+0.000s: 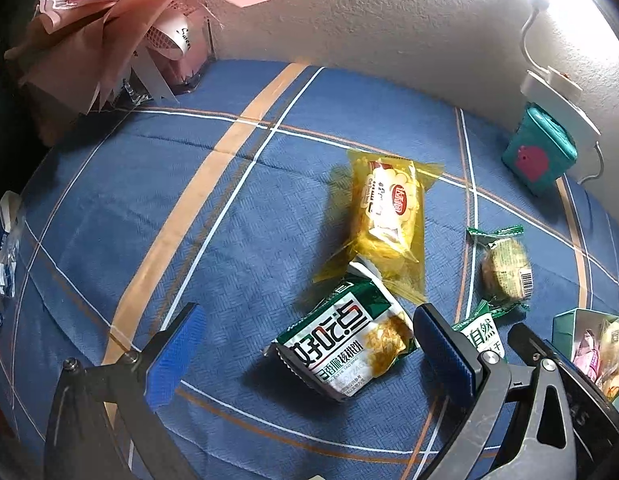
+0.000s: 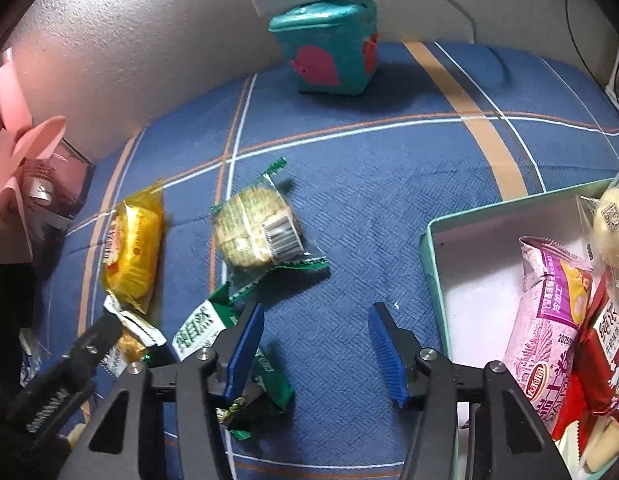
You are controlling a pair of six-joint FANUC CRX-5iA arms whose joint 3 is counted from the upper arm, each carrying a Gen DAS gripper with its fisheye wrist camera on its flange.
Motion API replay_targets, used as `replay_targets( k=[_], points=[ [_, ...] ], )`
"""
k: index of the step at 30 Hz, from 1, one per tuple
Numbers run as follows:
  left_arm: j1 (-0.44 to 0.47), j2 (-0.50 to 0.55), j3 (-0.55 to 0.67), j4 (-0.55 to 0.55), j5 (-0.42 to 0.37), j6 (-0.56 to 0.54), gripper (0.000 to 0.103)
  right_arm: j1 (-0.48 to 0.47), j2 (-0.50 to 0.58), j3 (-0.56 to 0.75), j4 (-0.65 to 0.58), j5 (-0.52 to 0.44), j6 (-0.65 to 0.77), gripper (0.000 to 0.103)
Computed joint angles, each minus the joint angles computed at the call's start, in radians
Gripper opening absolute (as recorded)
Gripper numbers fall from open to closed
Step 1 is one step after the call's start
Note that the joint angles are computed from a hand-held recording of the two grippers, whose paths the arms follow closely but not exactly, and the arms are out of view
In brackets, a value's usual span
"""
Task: Organize snacks
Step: 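Grasp the white-green chip bag with the left tool while the right tool grasps the green biscuit box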
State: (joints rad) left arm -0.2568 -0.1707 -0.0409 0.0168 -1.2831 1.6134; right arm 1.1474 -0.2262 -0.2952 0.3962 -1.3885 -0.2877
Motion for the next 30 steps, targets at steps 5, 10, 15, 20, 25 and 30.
replay_targets(
  k=[5,10,15,20,25,30],
  points=[
    [0.011,-0.011,-0.004,-0.027,0.015,0.062,0.103,0.015,0.005,0.017,0.024,0.034,0.058,0.058],
    [0.045,-0.035,-0.018,-0.012,0.042,0.087,0.103,0.008,0.054,0.064,0.001,0.053,0.184,0.071],
    [0.051,-0.041,-0.031,0.010,0.048,0.047,0.103,0.008,0.105,0.109,-0.036,0.036,0.281,0.071],
    [0.031,-0.034,-0.035,0.018,0.040,-0.002,0.103,0.013,0.134,0.129,-0.061,-0.001,0.285,0.069],
    [0.020,-0.025,-0.039,0.033,0.035,-0.042,0.102,0.019,0.102,0.111,-0.055,-0.032,0.197,0.053],
    [0.004,-0.022,-0.043,0.044,0.029,-0.085,0.091,0.012,0.058,0.088,-0.093,-0.039,0.119,0.053]
  ],
)
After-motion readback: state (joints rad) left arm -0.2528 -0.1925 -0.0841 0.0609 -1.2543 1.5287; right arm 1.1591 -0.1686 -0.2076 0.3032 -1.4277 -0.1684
